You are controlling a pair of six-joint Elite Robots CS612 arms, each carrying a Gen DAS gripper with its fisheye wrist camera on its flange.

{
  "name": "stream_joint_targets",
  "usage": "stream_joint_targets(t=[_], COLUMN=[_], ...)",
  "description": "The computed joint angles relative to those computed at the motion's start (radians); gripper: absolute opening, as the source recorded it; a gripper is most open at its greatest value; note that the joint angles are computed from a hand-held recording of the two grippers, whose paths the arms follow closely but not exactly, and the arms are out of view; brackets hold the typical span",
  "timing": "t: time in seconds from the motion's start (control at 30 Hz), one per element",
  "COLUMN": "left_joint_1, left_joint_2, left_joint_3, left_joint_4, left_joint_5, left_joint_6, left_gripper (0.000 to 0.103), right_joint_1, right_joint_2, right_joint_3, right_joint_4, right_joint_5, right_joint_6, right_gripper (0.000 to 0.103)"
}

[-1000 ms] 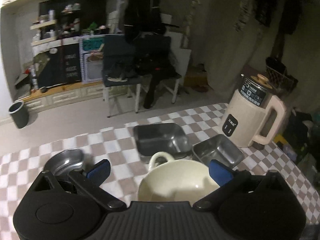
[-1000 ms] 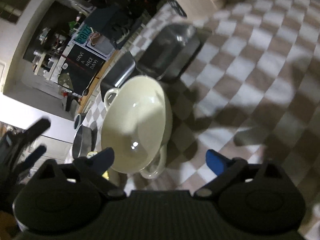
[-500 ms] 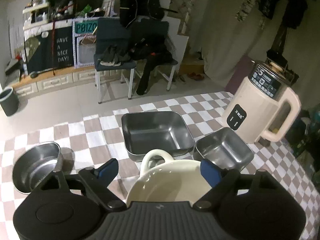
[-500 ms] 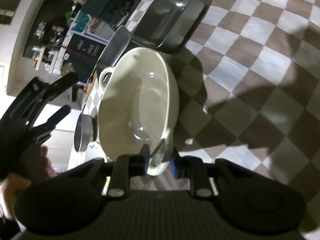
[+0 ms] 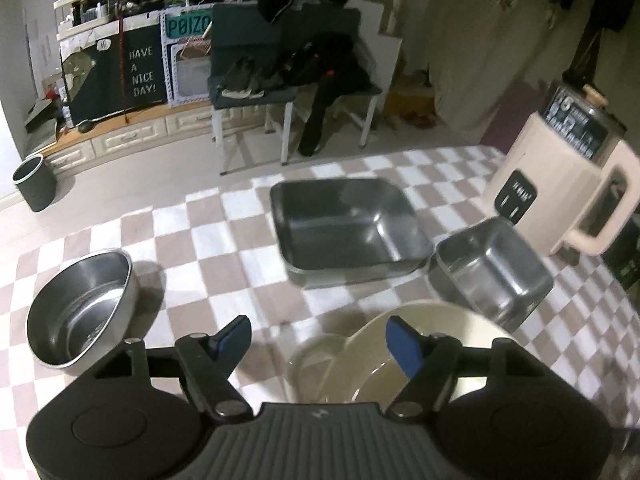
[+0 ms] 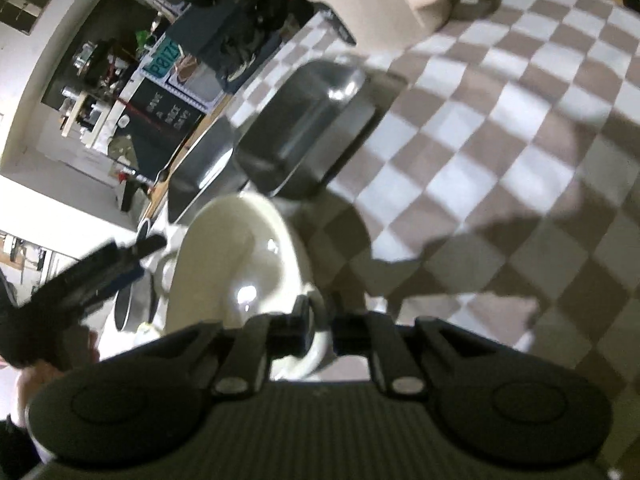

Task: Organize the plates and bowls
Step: 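Close the left gripper on the cream bowl rim by its handle while the right gripper holds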

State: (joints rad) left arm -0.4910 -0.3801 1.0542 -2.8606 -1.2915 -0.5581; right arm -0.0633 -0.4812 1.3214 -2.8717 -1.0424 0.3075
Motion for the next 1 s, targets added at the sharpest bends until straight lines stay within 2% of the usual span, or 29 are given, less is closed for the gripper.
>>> stream_joint_targets(t=[0.2,0.27,0.33,0.47,0.63,0.73,0.9,1.0], left_joint_1=[-0.003,-0.004,-0.007,-0.006,-0.019,-0.018,-0.021,-0.025], left_joint_2=[-0.022,-0.031,-0.041,-0.057,-0.066,-0.068,-0.070,-0.074], left_joint_3=[0.034,0.046,0.059,0.085,0.087,0.091,0.092,0.103], left_joint_4=[0.031,0.048,0.069,0.064,0.150,0.152,0.155,0.133], left_joint_5=[0.009,0.012,0.029,0.022,0.055,0.047,0.014,-0.034], left_joint_6=[0.024,0.039,0.049,0.069,0.131,0.112,0.113,0.115], left_gripper=[0.072,0.062,0.057,0.057,0.057,0.057,0.057,0.057], right_joint_1=[0.006,0.006,0.007,0.019,0.030,0.032,0.009,-0.001], right_joint_2=[0.021,0.027,0.029,0.021,0.011,0.013,0.011,0.009], right_joint_3=[-0.029,-0.039,-0.043,-0.041,-0.040,-0.048,-0.046,-0.040], right_joint_4=[-0.040,-0.047,-0.049,-0.034,-0.003,0.014,0.036,0.016], right_joint_5=[-0.044,-0.047,-0.051,-0.085,-0.145,-0.160,-0.108,-0.121], right_joint_6=[-0.022,-0.012,-0.022,-0.099,-0.210,-0.266,-0.237,-0.215], right_gripper=[0.017,0.018,0.019,0.019,0.019,0.020,0.020,0.020])
